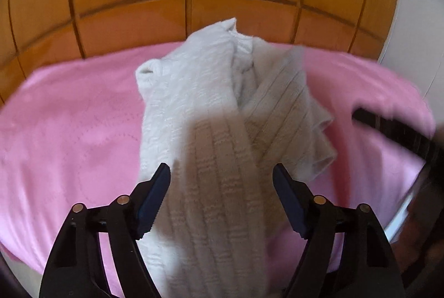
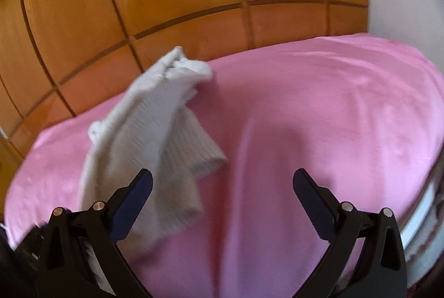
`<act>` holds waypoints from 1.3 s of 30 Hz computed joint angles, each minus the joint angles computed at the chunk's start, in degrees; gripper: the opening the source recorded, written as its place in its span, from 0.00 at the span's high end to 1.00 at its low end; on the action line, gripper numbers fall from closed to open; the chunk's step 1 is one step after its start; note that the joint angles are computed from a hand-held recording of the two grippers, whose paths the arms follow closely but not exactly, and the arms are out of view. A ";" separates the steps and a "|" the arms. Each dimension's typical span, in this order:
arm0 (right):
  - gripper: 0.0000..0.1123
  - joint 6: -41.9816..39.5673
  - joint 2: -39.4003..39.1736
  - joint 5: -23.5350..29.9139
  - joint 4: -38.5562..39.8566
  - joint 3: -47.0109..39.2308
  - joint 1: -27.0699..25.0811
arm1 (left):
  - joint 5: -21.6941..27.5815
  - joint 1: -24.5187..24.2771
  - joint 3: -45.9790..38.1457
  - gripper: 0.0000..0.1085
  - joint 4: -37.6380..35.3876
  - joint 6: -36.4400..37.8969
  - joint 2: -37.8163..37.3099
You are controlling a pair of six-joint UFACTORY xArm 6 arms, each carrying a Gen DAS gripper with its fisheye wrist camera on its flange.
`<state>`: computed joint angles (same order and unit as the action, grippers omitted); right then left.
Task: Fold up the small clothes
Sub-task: 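Grasp the sweater body with the left gripper while the right gripper grasps another edge, then lift and shake the sweater out with both grippers, spreading it over the bed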
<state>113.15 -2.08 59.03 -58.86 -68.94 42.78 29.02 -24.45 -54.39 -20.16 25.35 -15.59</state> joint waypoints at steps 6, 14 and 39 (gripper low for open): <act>0.37 -12.03 7.40 -20.52 8.56 -5.55 -9.79 | 11.46 6.88 -5.36 0.89 -15.85 9.49 2.73; 0.88 -29.01 8.28 -19.90 10.58 -9.56 -10.59 | 13.10 16.16 -16.59 0.92 -20.97 8.63 8.93; 0.42 -37.30 -3.41 -23.78 17.67 -1.39 -26.56 | 14.80 22.47 -58.28 0.60 5.13 -21.36 41.52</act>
